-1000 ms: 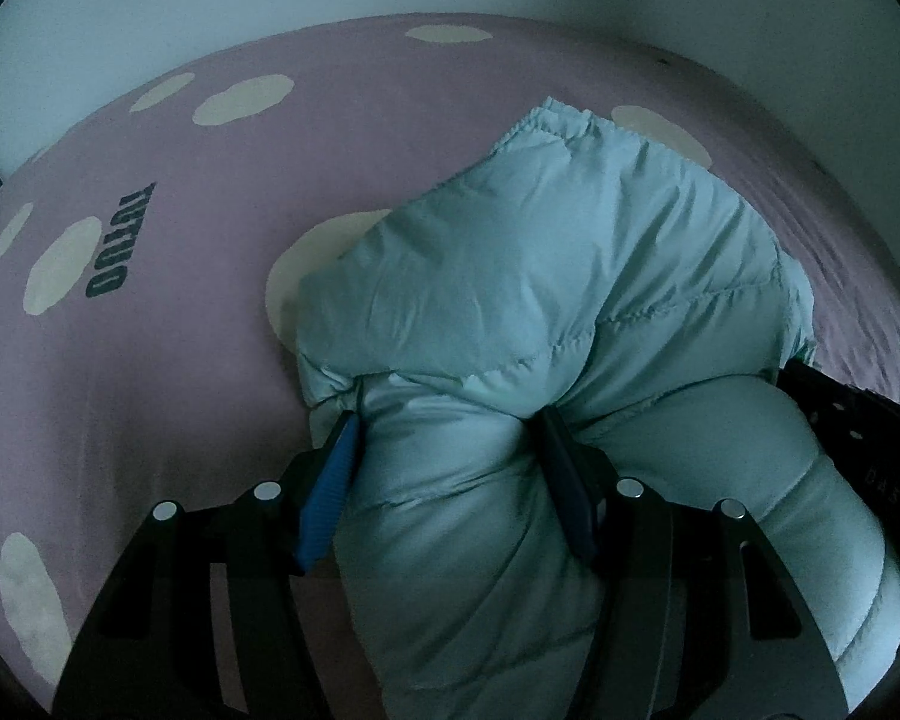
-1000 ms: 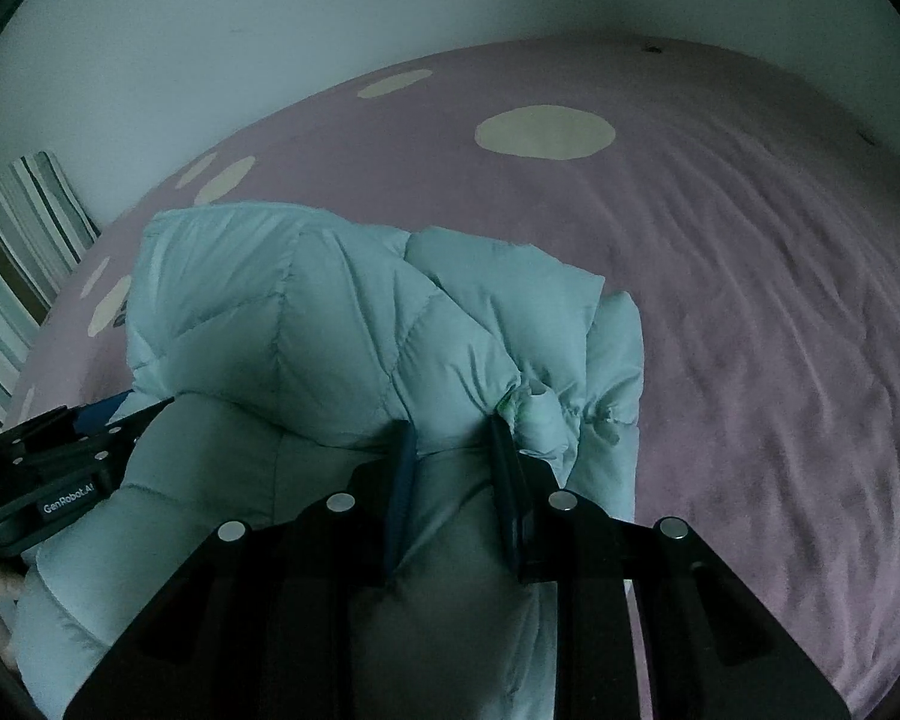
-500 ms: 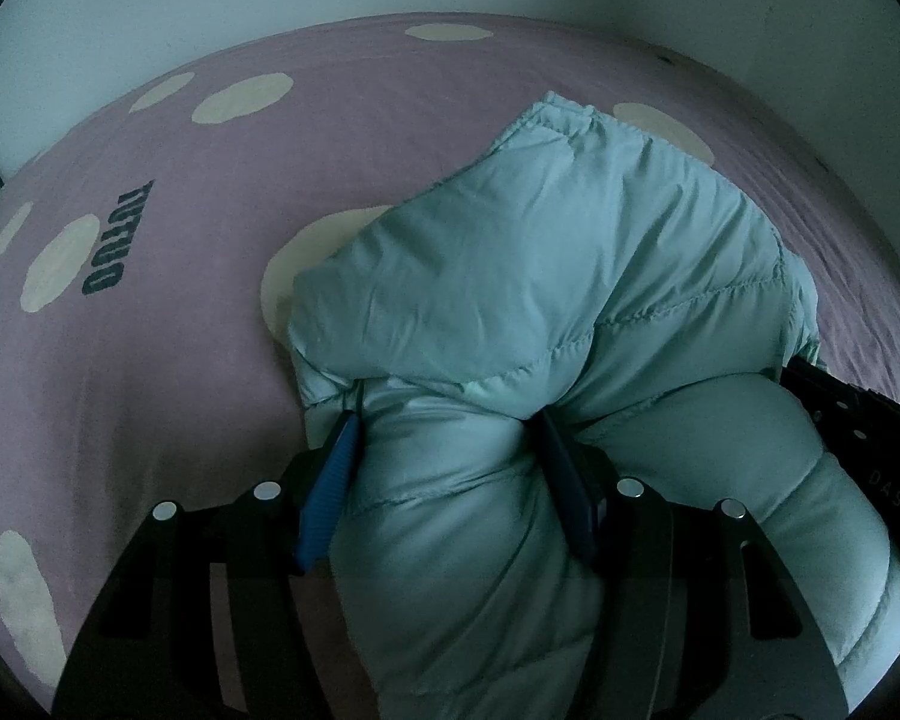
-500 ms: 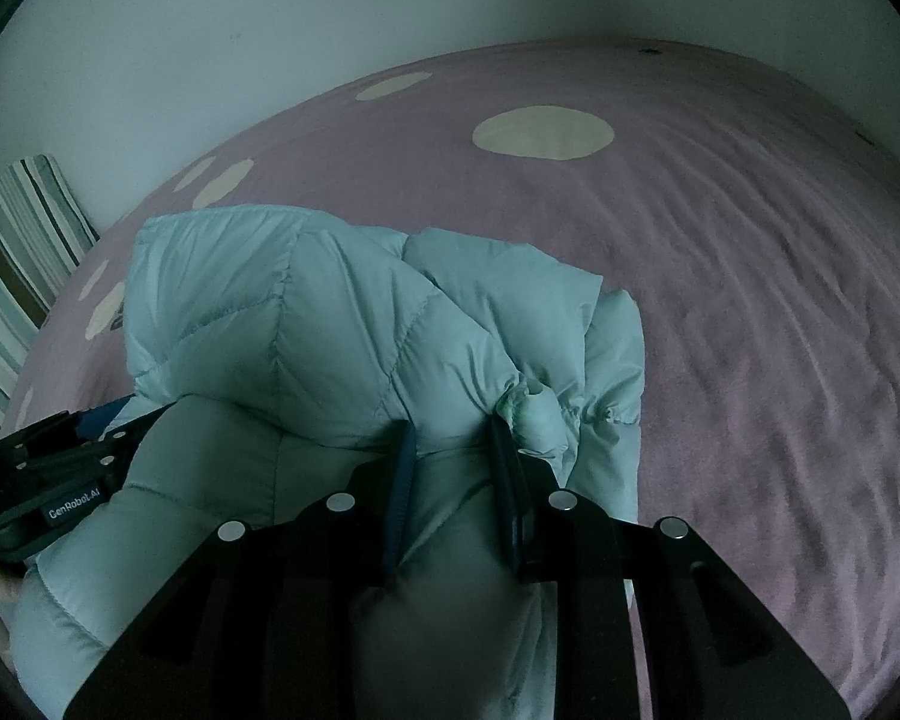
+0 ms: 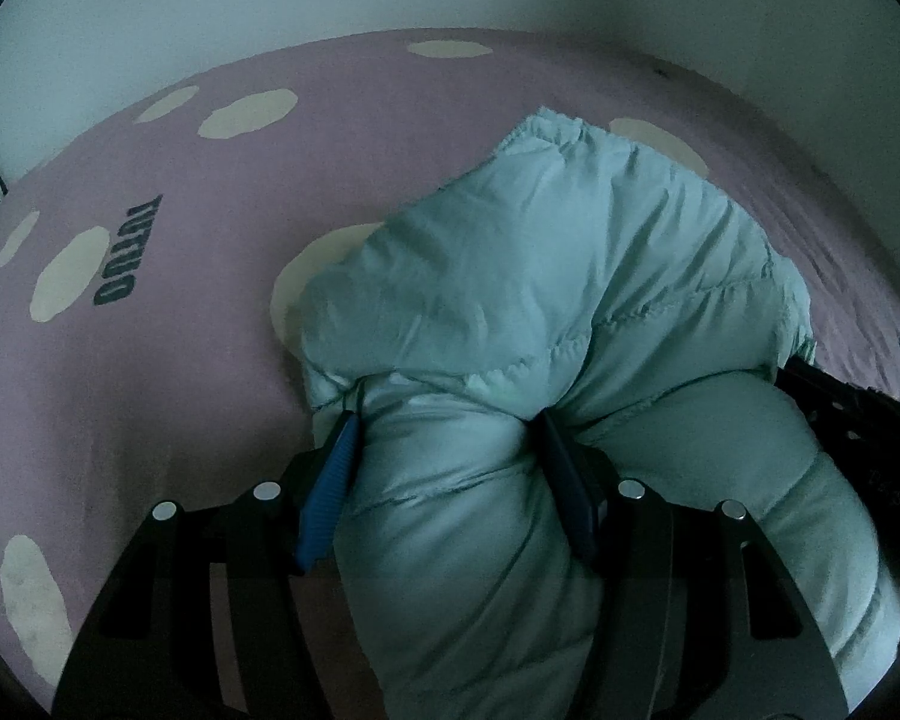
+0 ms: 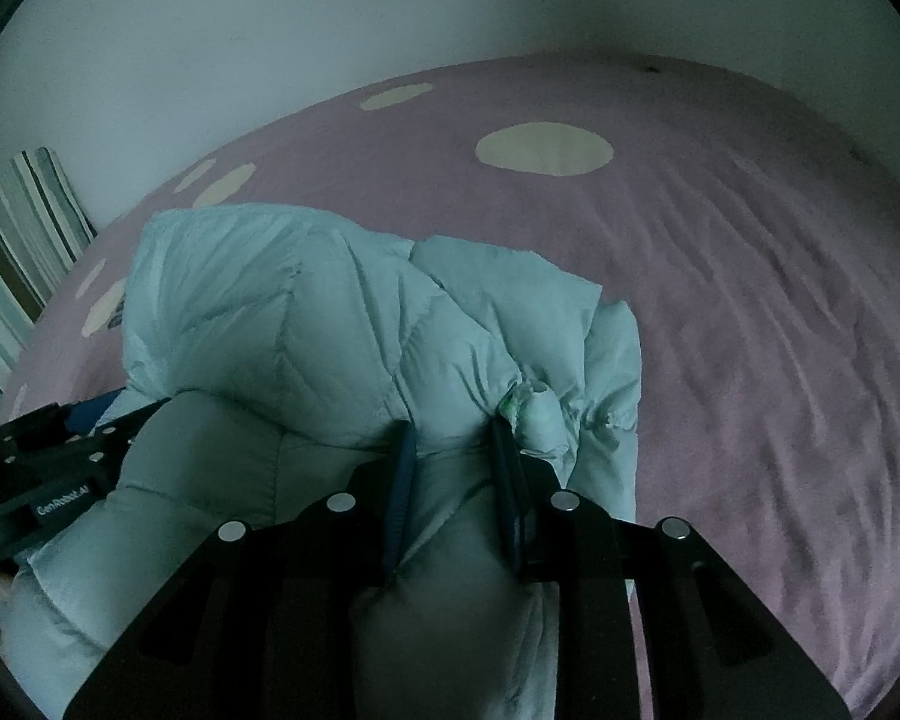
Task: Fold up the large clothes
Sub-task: 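Fold the edge over the bundle with both grippers and open them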
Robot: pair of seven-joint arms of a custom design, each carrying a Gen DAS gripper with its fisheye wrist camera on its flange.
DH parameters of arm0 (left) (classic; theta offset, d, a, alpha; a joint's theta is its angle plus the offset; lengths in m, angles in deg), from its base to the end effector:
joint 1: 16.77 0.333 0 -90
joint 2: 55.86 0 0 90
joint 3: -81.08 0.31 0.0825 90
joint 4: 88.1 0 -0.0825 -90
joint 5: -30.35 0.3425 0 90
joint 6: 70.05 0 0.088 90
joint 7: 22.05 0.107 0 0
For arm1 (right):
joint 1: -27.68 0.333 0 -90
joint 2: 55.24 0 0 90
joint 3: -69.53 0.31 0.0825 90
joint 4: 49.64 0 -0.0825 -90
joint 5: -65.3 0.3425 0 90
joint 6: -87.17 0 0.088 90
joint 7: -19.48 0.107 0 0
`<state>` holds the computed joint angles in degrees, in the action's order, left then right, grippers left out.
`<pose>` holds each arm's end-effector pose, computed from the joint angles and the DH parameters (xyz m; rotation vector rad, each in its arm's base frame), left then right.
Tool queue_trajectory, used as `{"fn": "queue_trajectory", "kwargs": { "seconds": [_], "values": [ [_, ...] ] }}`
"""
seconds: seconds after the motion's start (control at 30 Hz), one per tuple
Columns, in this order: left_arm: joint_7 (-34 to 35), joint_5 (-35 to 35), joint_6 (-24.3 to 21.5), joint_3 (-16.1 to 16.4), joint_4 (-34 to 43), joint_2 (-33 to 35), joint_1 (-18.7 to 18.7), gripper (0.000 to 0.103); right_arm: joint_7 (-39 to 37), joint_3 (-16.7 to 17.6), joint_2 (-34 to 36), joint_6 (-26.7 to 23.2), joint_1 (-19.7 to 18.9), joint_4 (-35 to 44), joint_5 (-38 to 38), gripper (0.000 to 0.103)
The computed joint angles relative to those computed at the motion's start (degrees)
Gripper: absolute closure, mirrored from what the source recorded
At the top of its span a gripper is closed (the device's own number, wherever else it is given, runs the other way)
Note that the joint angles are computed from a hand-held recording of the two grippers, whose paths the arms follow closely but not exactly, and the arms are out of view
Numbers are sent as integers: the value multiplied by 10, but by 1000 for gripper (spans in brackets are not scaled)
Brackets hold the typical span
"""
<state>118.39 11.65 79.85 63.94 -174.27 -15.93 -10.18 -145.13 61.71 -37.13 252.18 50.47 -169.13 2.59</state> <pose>0.7067 -0.0757 0.3337 -1.1831 2.5628 -0.7780 0.5373 0.2002 0.3287 -1.2474 2.2345 -0.5613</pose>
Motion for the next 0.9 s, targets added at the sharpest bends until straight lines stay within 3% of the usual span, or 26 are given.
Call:
{"fn": "queue_trajectory", "kwargs": {
  "seconds": [0.33,0.5,0.9],
  "values": [
    [9,-56,-18,-12,-46,-52,42,32,-14,18,-30,-41,1,-13,7,72],
    [41,-105,-38,-13,-78,-82,63,31,16,37,-64,-72,0,-37,-12,48],
    [161,-235,-3,5,-196,-176,80,31,121,112,-162,-110,-14,-124,-52,48]
  ]
}}
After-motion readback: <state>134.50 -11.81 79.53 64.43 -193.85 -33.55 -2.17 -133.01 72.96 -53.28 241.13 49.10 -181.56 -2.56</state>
